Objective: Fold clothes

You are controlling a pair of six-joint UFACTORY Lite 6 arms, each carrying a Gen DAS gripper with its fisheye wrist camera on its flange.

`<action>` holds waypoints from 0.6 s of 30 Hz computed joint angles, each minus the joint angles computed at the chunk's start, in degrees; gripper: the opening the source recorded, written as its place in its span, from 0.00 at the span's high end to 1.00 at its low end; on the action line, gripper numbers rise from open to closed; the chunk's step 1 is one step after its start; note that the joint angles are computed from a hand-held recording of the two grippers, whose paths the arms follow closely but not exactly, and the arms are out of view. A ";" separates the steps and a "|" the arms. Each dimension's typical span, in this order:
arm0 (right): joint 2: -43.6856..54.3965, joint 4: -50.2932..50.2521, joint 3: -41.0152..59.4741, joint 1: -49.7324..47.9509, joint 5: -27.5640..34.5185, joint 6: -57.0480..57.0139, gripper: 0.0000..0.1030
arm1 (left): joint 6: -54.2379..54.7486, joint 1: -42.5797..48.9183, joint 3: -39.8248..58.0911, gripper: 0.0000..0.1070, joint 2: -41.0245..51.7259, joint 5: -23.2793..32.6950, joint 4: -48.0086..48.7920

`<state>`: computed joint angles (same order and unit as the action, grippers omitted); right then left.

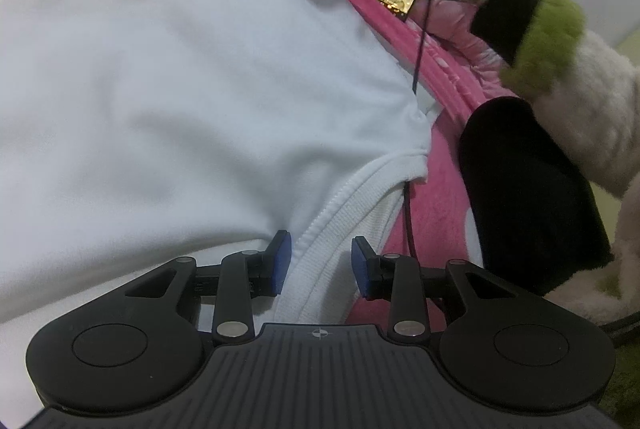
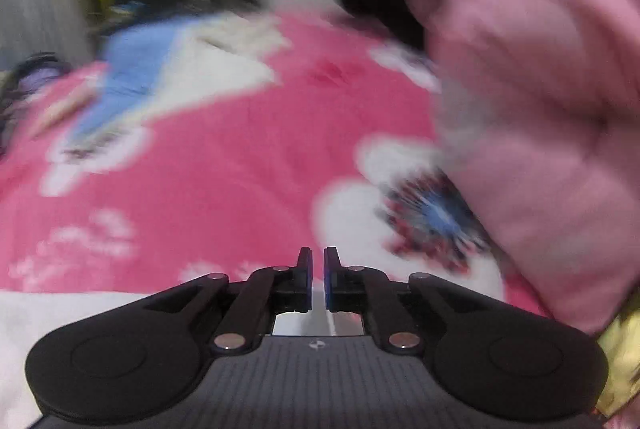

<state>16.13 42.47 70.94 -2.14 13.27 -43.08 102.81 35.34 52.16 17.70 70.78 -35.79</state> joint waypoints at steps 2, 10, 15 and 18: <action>-2.65 11.90 -2.27 2.60 7.01 -11.54 0.94 | -0.12 0.48 0.36 0.69 0.23 0.44 0.02; 1.76 41.94 -12.14 -1.49 9.19 -38.20 0.98 | 8.00 13.20 10.88 0.69 -4.51 8.86 1.44; 1.18 46.47 -13.34 -0.09 7.33 -43.59 0.97 | -1.05 16.52 26.44 0.69 4.74 6.99 -12.03; -1.96 49.80 -16.96 -0.02 6.99 -47.25 0.97 | -4.31 16.08 29.40 0.69 11.04 -7.63 -19.42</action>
<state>14.17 92.27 53.98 -2.17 20.25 -90.33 98.51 51.43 81.56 28.74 63.16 -55.21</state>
